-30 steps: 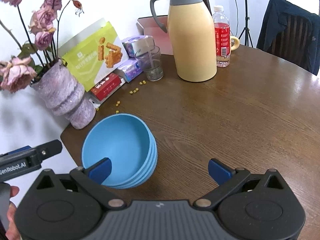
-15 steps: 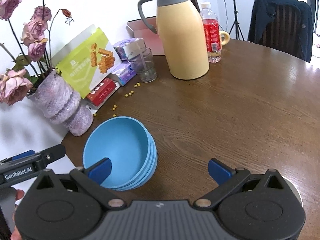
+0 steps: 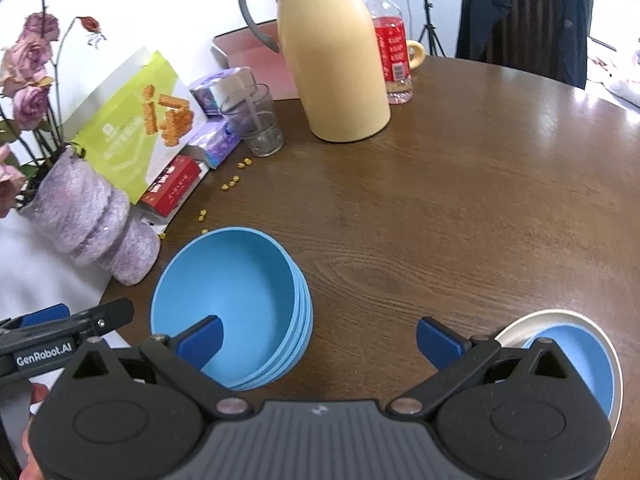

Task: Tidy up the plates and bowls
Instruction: 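Withdraw both open grippers from the bowl stack toward the plates, then close both grippers on the rim of the nested blue bowl stack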

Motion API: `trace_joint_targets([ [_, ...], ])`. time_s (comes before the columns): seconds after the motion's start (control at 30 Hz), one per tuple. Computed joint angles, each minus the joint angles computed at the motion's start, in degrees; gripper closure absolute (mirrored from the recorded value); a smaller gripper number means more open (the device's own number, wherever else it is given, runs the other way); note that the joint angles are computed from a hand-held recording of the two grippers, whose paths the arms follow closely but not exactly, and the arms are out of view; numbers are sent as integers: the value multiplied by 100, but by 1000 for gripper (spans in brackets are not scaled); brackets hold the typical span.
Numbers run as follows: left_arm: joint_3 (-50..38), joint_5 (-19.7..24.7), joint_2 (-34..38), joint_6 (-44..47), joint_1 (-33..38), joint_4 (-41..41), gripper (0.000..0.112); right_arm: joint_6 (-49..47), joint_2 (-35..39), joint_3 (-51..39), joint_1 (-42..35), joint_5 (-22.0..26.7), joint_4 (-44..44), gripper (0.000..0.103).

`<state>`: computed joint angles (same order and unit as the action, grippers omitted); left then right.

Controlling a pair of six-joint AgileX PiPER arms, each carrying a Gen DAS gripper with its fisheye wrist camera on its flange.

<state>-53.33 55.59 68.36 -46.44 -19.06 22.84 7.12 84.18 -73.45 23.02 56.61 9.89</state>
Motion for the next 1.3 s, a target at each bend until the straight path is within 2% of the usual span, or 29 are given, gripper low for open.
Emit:
trace_joint_targets([
  [0.43,338,-896,329,2182,1197,-1197,9,1747,219,115,838,-189,-1057,0],
  [0.63,320,-1120,579,2915,1557,-1522,9,2507,356,122,1133,-198,-1547,0],
  [1.07,151,-1274,1128,3695,1865,-1901,9,3439,771,-80,1553,67,-2125,1],
  [1.3,39,-1304,1356,3695,1888,-1792,10,3688,1008,-154,1625,172,-2231,12],
])
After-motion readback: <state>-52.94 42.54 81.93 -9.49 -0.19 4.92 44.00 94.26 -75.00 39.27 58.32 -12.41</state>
